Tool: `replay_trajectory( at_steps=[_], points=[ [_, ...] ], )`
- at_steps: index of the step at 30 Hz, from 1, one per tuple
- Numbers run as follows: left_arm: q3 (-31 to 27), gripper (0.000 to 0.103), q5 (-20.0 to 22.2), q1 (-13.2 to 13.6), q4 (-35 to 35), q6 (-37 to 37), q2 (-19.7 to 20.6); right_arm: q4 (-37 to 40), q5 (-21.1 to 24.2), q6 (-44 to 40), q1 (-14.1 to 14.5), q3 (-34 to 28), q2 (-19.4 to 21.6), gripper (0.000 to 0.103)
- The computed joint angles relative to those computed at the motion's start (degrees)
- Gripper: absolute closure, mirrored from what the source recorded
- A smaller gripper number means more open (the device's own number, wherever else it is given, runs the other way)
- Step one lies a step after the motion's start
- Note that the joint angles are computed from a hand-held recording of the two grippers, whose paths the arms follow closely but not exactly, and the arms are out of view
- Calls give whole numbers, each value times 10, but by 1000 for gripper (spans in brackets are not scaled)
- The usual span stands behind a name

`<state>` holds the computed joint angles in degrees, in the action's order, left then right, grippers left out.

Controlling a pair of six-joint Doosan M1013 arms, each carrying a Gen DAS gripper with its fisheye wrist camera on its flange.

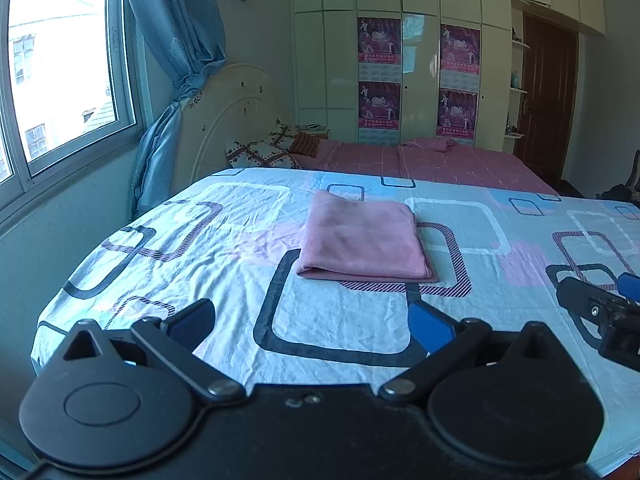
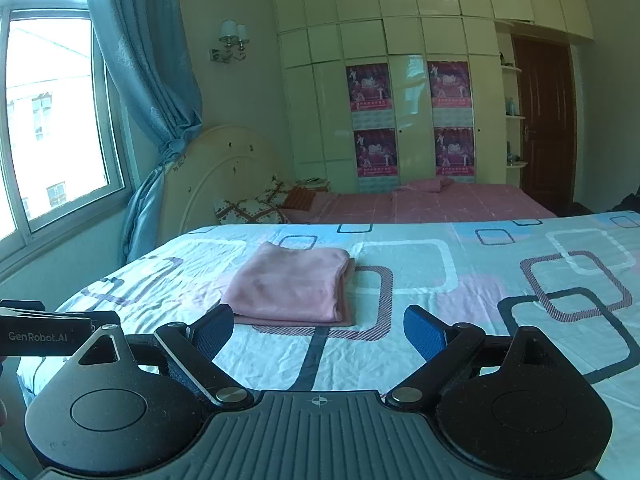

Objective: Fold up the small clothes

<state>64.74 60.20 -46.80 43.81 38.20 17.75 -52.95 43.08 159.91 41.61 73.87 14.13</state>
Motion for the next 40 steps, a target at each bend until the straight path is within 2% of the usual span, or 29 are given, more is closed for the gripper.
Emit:
replay_trajectory(
  at_steps=[26,34,37,40],
  points=[
    [-15,1,3,1,-12,11,11,29,-10,-21,-16,-5,6,12],
    [-31,1,-8,14,-50,48,27,45,-11,-33,-22,-11,13,12],
    [-28,3,-19,18,-41,43,31,54,-10,-36,-26,-14,17,12],
    [-39,1,-23,27,-53,51,42,62,-4,-42,-31,-19,23,12]
  ],
)
